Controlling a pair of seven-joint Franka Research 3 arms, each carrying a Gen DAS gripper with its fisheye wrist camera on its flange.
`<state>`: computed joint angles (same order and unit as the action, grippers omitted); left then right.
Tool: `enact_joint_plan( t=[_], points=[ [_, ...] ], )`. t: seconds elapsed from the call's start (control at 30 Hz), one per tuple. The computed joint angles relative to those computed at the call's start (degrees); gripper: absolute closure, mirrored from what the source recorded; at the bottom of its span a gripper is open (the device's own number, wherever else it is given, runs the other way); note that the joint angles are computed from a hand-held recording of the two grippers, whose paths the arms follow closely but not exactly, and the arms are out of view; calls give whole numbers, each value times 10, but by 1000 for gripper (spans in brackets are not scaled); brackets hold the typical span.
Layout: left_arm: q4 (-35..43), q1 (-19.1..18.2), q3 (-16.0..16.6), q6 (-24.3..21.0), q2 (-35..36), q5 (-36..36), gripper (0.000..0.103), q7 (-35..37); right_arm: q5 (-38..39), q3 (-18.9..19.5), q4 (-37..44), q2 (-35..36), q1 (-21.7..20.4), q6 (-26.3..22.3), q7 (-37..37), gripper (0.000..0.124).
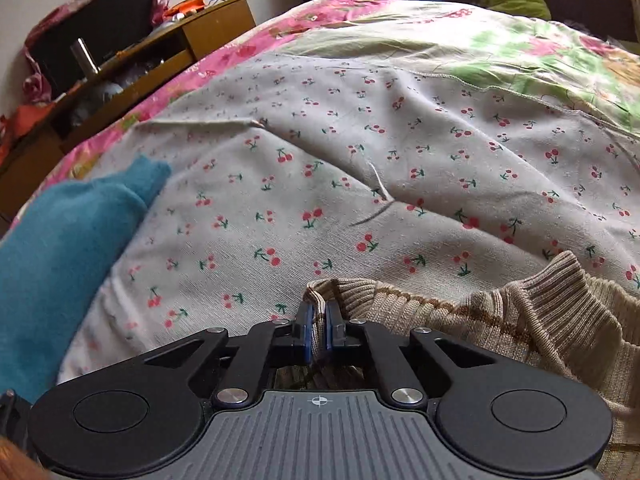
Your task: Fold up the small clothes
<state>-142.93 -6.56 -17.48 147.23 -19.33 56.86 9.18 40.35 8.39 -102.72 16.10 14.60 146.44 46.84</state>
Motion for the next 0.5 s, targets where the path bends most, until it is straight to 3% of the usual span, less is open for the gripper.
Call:
enact_joint_plan(
  t=[0.2, 0.33, 0.43, 0.5],
  points=[
    [-4, 4, 0, 1, -3, -3, 0, -10, 145, 0, -96, -101, -27, 77, -100, 110],
    [2, 2, -10, -19, 0, 9, 0, -16, 200, -45, -216, -210, -30, 85, -157, 110],
    [8, -4, -17, -41, 2, 23, 0, -18, 202, -80, -299, -272, -33, 127, -149, 110],
    [13, -11, -20, -58, 6, 29, 0, -16, 114, -82, -331, -275, -59, 162, -47, 110]
  ],
)
